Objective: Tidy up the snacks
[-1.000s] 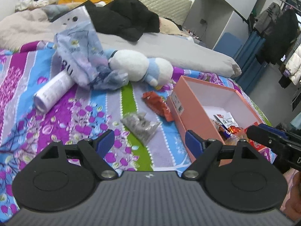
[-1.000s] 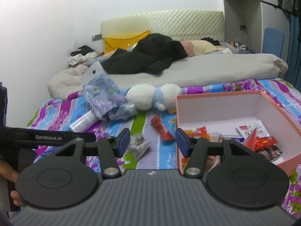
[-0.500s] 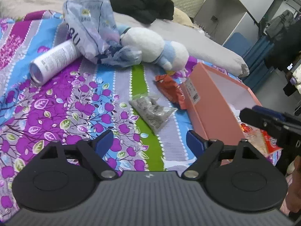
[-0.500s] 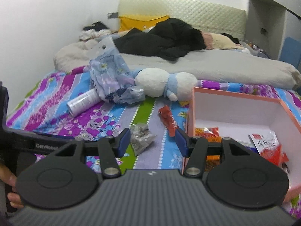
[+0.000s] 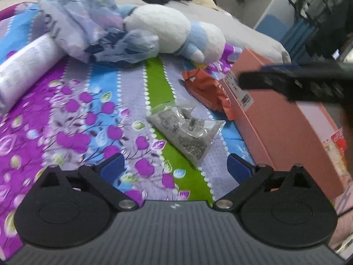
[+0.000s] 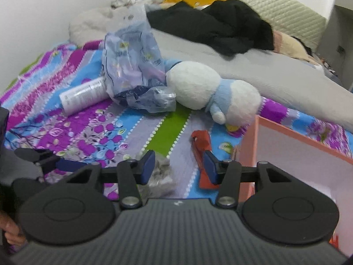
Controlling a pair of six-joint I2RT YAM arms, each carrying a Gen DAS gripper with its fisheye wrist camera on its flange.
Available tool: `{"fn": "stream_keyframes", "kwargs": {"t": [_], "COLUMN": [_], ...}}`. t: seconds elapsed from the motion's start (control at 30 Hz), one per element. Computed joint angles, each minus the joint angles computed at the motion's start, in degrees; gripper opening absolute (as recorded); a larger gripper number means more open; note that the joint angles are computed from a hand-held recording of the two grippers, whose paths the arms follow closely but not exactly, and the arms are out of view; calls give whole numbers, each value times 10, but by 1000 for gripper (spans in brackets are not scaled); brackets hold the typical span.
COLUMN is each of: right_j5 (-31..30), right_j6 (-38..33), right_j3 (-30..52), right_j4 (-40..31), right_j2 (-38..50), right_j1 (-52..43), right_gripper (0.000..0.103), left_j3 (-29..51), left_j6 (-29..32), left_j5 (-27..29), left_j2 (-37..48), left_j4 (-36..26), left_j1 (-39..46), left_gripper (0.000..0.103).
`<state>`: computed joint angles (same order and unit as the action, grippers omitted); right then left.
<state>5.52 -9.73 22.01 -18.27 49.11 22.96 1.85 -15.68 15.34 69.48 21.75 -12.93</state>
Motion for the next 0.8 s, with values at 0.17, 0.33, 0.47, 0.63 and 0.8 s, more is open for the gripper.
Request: {"fn": "stream_keyframes", "kwargs": {"t": [0.17, 0.33, 0.47, 0.63, 0.8], "right_j5": [0, -7, 19, 53, 48], "right_j6": [-34, -36, -40, -44, -20], "right_j3": [68, 134, 161, 201, 259], "right_j4": [97, 115, 129, 126, 77], "right_j2": [207, 327, 391, 451, 514], "right_j1": [-35, -60, -53, -42, -52], "right_gripper": [50, 50, 50, 50, 50], "left_j3": [41, 79, 94, 101, 104], "left_j6": [3, 7, -11, -34, -47], "left_j5": [-21, -41, -60, -52, -91], "left_j2": [190, 288, 332, 365, 367], "left_j4": [159, 223, 255, 286, 285], "left_j1": [-50, -82, -88, -77, -101], "left_gripper": [101, 101, 100, 99, 93]}}
